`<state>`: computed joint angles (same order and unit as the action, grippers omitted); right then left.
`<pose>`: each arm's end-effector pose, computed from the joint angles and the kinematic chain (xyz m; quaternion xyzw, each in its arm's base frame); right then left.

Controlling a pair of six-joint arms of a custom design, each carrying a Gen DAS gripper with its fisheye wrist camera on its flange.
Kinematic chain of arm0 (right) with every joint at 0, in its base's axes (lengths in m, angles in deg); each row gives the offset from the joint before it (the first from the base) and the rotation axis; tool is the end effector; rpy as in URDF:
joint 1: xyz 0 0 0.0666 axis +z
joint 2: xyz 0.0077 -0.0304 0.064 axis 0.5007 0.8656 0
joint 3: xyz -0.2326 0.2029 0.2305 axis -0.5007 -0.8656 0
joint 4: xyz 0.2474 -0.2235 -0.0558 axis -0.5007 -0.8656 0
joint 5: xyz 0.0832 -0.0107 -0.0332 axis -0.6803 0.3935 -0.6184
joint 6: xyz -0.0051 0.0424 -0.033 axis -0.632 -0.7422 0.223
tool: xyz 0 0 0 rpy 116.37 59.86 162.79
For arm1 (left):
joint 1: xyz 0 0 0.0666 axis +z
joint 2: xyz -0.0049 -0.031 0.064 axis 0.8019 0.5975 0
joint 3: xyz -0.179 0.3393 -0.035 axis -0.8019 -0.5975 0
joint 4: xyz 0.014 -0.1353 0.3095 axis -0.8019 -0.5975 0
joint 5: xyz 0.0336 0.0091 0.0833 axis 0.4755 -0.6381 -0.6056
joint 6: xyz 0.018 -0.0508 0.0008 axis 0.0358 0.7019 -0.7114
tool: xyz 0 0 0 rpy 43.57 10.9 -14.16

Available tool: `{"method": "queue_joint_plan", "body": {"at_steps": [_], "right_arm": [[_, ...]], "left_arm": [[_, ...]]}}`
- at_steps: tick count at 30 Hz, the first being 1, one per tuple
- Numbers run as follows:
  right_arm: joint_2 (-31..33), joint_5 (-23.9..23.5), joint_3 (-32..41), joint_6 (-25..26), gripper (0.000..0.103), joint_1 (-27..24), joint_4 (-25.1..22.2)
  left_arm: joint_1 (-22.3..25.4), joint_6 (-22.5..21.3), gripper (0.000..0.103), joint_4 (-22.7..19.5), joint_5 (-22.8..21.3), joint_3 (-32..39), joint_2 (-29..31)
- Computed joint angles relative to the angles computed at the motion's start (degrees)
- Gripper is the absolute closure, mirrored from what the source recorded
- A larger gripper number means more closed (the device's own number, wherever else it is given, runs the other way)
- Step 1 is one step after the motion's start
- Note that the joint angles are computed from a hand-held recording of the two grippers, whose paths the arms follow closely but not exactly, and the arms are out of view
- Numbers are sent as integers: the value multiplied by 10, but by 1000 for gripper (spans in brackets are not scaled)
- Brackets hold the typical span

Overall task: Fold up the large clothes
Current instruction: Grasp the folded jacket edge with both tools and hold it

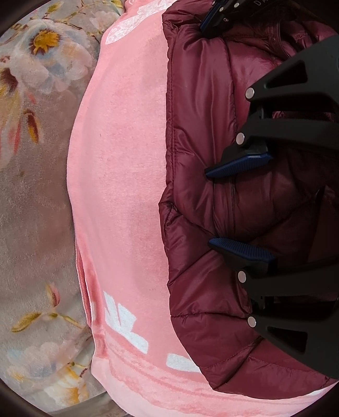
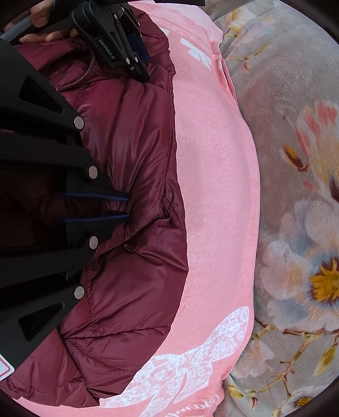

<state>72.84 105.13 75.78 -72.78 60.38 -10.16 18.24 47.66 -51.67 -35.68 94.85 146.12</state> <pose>0.4711 0.2535 0.3595 0.2272 0.9019 -0.0360 0.3655 0.5770 -0.3988 0.3894 0.2271 0.9099 -0.0427 0.3446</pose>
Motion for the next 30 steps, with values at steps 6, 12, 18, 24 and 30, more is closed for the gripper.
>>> {"method": "queue_joint_plan", "body": {"at_steps": [6, 12, 18, 24, 30], "right_arm": [[0, -1, 1, -1, 95, 0, -2], [1, -1, 2, -2, 95, 1, -4], [1, -1, 3, -2, 95, 0, -6], [1, -2, 3, -2, 95, 0, -7], [1, -1, 5, -4, 94, 1, -10]], "left_arm": [[0, 0, 54, -2, -2, 4, 2], [0, -2, 54, -1, -2, 4, 2], [0, -3, 54, 3, -3, -2, -1], [1, -6, 54, 9, -3, -9, -4], [1, -6, 53, 12, -4, -13, -5]]}}
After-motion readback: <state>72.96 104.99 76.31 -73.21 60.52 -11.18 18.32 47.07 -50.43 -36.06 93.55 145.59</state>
